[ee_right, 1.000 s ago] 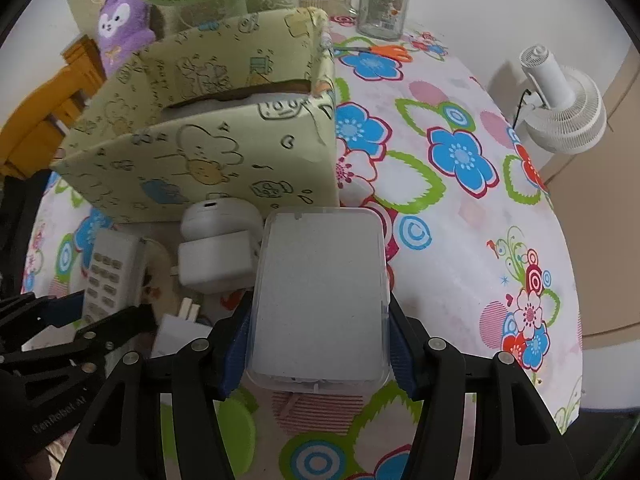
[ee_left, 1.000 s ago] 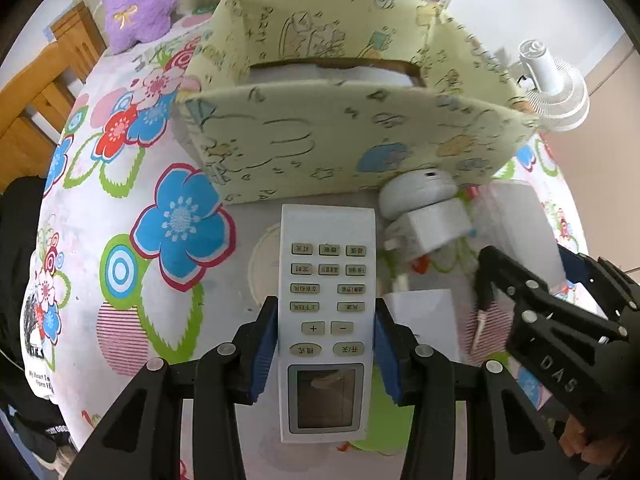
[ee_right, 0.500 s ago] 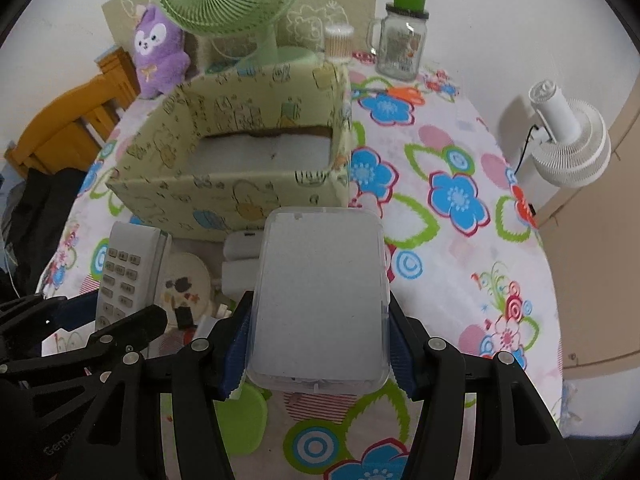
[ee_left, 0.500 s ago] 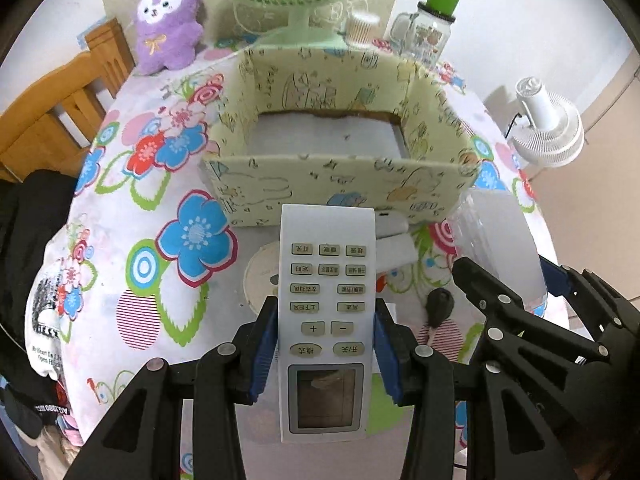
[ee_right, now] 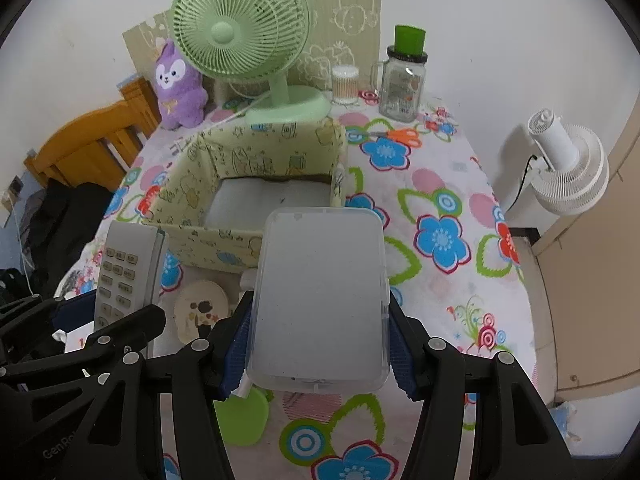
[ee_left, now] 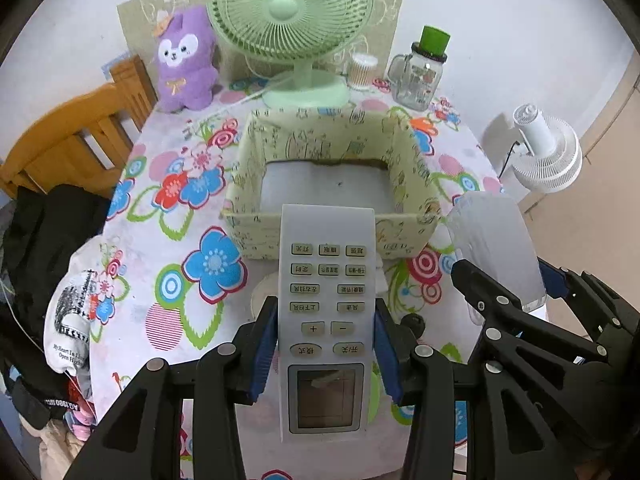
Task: Organize rigid objects
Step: 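Lift the remote with the left tool over the box while the right tool carries the power bank there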
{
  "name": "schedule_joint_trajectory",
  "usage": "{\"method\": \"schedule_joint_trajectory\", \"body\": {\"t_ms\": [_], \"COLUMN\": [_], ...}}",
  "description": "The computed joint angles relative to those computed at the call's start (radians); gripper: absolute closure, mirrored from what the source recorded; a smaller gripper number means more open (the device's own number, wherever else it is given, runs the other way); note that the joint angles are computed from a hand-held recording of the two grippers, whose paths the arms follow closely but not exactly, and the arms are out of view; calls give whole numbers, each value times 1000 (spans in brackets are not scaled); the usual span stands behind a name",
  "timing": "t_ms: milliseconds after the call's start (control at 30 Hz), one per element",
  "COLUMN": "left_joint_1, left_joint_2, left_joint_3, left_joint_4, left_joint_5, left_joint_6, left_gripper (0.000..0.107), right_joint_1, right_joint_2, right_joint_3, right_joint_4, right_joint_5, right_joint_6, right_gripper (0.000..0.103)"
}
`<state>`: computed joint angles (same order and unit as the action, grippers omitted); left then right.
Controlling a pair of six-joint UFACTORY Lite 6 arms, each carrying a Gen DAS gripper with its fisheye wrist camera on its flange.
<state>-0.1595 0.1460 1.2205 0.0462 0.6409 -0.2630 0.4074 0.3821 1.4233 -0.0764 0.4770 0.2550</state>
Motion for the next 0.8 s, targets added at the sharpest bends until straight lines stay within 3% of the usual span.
{"method": "schedule_joint_trajectory", "body": {"t_ms": [300, 567, 800], "left_joint_1": [-39, 10, 59], "left_joint_2": [-1, 73, 181], "left_joint_3": [77, 184, 321], "left_joint_4": [63, 17, -27], "left_joint_5": [59, 72, 88], "left_joint_6": [-94, 16, 115], "left_gripper": [61, 61, 61], "right_joint_1": [-41, -29, -13], "right_joint_2": [-13, 55, 192], "right_joint_3": [51, 170, 385], "right_joint_4": [95, 66, 7], "right_joint_5": [38, 85, 160], "right_joint_6": [-113, -48, 23], "right_gripper": [41, 41, 41]}}
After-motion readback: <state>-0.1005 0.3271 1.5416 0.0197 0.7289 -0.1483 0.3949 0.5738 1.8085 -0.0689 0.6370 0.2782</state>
